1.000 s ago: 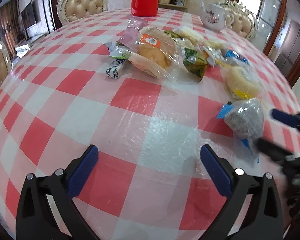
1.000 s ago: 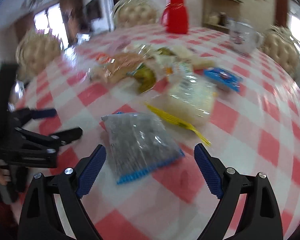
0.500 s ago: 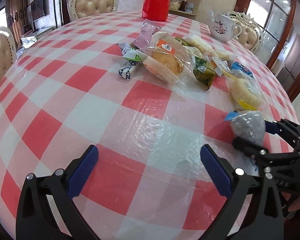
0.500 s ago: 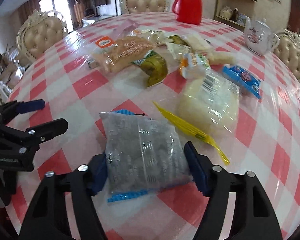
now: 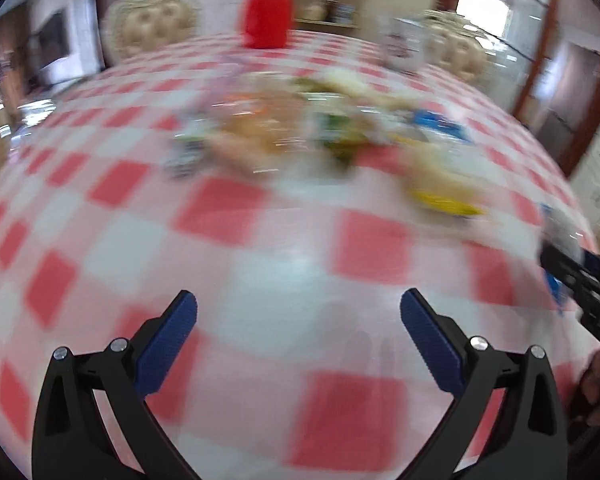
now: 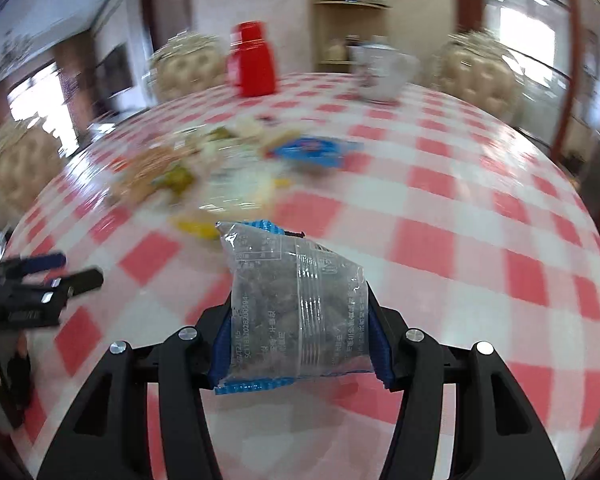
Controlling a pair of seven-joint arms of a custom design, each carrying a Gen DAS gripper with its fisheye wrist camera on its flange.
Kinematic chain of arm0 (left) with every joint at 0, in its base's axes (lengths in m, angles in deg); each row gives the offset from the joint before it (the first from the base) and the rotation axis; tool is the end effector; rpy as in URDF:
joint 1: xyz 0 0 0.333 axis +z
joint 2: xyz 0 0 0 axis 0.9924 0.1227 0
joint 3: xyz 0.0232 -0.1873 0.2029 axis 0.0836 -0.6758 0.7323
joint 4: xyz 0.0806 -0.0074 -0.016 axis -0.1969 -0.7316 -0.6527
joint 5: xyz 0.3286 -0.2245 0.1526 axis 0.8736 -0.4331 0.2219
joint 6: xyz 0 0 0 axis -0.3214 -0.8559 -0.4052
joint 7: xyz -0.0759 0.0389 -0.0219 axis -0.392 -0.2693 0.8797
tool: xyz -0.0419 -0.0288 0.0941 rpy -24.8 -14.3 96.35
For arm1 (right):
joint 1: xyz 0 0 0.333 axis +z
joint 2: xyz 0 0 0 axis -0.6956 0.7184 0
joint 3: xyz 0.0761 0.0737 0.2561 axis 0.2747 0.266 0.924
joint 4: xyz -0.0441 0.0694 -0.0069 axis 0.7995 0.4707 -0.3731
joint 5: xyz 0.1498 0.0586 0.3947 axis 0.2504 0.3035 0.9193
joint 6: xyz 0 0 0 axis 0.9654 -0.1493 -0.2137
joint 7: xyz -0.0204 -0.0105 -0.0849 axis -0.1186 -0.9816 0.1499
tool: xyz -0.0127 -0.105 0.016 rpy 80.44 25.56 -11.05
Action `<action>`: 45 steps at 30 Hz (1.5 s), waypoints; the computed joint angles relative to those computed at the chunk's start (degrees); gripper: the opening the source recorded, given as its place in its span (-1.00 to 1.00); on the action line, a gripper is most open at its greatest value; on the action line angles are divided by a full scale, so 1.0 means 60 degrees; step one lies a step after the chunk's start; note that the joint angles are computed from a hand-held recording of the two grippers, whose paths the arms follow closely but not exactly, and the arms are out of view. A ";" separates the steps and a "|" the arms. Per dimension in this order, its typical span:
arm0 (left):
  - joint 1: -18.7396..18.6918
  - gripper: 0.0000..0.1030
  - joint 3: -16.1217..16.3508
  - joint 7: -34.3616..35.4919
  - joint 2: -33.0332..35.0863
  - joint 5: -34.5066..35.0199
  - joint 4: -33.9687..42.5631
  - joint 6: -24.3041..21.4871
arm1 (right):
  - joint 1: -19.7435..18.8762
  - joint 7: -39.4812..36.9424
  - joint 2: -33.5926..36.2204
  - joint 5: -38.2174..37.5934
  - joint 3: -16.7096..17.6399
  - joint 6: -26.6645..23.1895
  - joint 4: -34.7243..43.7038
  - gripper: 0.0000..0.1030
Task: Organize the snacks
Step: 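Grasp the clear bag of dark snacks with the right gripper while the left gripper grasps the round bun package, then carry both packages to the white box and open both grippers to drop them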
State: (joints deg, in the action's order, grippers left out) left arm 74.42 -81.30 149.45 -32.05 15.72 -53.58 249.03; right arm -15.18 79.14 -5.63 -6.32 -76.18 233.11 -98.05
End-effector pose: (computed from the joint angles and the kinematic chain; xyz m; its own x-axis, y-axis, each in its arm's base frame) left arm 0.6397 -0.1830 0.4056 -0.2180 -0.9720 0.0883 -0.7799 0.1190 -0.6145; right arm 0.5932 0.3692 0.4129 0.0134 -0.9968 -0.0788 -0.6942 0.0474 -0.7182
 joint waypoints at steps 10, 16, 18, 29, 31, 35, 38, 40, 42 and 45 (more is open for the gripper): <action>-0.1862 0.97 0.0632 -0.1049 0.3012 0.1467 0.4324 -0.0930 | -0.0419 0.3325 -0.0929 -0.1563 -0.0237 0.0420 -0.1254 0.06; -0.2364 0.59 0.0846 -0.1493 0.5238 0.2255 0.7572 -0.2651 | -0.0761 0.3391 -0.1014 -0.1307 -0.0046 0.0838 -0.1465 0.06; -0.2245 0.31 0.0718 -0.1414 0.5079 0.2239 0.7276 -0.2413 | -0.0787 0.3351 -0.1003 -0.1305 -0.0037 0.0961 -0.1480 0.06; -0.1634 0.27 0.0473 -0.1562 0.2573 0.1484 0.3297 0.0017 | -0.0799 0.3469 -0.1004 -0.1329 -0.0112 0.1324 -0.1564 0.06; -0.1445 0.27 0.0326 -0.1573 0.2029 0.1163 0.2473 0.0468 | -0.0777 0.3605 -0.1025 -0.1448 -0.0132 0.1322 -0.1581 0.06; -0.0956 0.27 -0.0122 -0.1256 0.0939 0.0192 0.0930 0.1385 | -0.0778 0.3836 -0.1088 -0.1679 -0.0118 0.1418 -0.1656 0.06; -0.0876 0.27 -0.0181 -0.1118 0.0113 -0.0121 -0.0154 0.1830 | -0.0988 0.2947 -0.1067 -0.0647 0.0161 0.1922 -0.1814 0.06; -0.0798 0.27 -0.0248 -0.0968 -0.0334 -0.0294 -0.0690 0.1927 | -0.0864 0.2803 -0.1095 -0.0451 0.0168 0.1960 -0.1862 0.06; -0.0936 0.27 -0.0010 -0.1473 -0.0815 0.0300 -0.1188 0.1819 | -0.0740 0.2726 -0.1096 -0.0310 0.0208 0.1978 -0.1874 0.06; -0.0710 0.27 -0.0121 -0.1593 -0.1563 0.0495 -0.1975 0.1662 | -0.0538 0.2453 -0.1043 -0.0061 0.0298 0.1897 -0.1794 0.06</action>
State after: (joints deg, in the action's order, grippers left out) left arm 70.16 -82.03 139.89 -41.42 18.69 -65.43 259.01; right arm -18.41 93.86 -11.89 -6.69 -74.39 244.49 -108.81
